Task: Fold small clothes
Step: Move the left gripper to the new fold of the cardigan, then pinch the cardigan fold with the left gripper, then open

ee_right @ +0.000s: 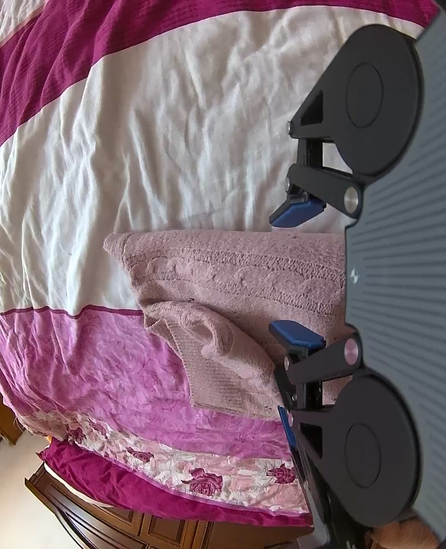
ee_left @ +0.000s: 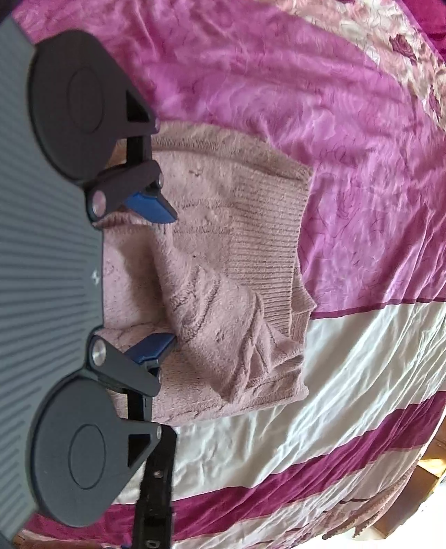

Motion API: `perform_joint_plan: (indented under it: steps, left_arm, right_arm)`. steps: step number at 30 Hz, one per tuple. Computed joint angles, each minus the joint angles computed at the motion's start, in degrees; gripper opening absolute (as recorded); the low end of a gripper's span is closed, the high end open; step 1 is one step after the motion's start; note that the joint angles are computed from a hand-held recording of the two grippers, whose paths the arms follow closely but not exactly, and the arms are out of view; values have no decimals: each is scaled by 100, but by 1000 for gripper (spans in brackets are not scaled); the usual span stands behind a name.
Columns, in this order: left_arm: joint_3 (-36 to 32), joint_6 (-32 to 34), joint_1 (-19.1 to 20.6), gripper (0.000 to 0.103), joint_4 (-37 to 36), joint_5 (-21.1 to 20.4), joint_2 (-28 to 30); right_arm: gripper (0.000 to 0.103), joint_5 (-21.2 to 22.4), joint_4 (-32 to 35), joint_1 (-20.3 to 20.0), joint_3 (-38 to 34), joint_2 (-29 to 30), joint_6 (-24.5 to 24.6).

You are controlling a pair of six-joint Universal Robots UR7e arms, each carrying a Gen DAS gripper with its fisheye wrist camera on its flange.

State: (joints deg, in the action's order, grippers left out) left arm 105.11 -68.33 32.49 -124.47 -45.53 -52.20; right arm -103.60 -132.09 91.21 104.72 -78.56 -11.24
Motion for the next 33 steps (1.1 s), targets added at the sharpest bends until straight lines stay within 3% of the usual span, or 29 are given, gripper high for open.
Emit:
perform_joint_plan:
  steps: [1, 3, 7, 15, 18, 24, 27, 33]
  left_arm:
    - [99, 101, -2, 44, -272, 34, -10]
    - [227, 104, 37, 16, -503, 4, -92]
    - [445, -755, -44, 12, -278, 272, -391]
    - [325, -2399, 0, 10, 1319, 416, -642]
    - [533, -2434, 46, 11, 891, 292, -783]
    - [589, -2373, -8, 45, 674, 225, -750]
    - [679, -2411, -66, 47, 371, 278, -772]
    - [781, -1787, -87, 47, -531, 352, -686]
  right_arm:
    - [69, -13, 8, -2, 8, -3, -2]
    - [69, -24, 25, -11, 23, -12, -16]
    - [69, -34, 20, -11, 23, -6, -42]
    - [69, -16, 18, -37, 27, 9, -67]
    - [69, -17, 57, -37, 57, -14, -109]
    - [69, -22, 71, -47, 86, -30, -113]
    - [69, -41, 52, -47, 95, -27, -166]
    - [69, -75, 68, -57, 100, -21, -103]
